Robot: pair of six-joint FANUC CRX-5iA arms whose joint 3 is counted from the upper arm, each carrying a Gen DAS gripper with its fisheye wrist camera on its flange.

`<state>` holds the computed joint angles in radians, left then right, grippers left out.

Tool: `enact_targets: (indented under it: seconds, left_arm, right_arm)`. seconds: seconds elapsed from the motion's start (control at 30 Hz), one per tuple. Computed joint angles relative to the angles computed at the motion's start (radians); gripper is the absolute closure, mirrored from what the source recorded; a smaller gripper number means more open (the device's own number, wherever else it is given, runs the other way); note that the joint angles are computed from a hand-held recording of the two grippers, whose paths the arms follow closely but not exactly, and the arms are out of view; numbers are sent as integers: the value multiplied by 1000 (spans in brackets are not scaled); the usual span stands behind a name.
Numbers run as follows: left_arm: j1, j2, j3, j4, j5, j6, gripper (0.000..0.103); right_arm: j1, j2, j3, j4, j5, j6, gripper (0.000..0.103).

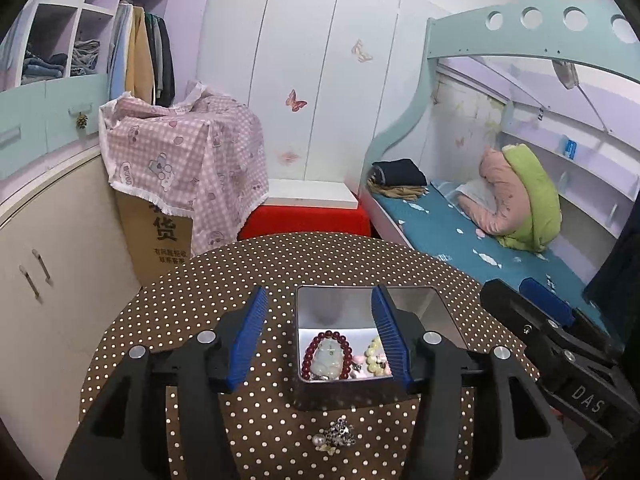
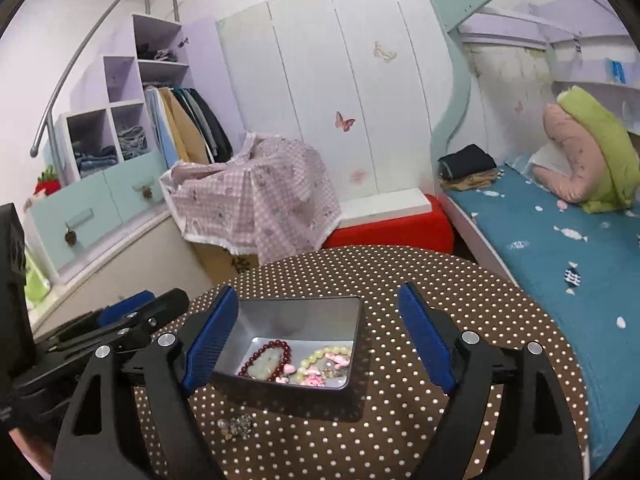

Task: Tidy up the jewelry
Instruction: 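Lower both charms into the metal box and open both tools, then withdraw both tools from the box toward the silver chain and pearl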

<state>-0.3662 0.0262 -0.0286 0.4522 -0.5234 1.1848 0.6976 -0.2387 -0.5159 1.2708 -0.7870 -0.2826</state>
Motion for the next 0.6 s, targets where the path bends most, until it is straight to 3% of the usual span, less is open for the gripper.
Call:
enact_targets:
  seconds: [0.33,0.6]
  left_arm:
    - [24,-33,-20,-49,-26,26,51]
    - [59,-55,-18,-119,-89,83,51]
  right_arm:
    - [60,-11,7,-43,-54,31,21]
    - [123,0,49,-128,-96,96,21]
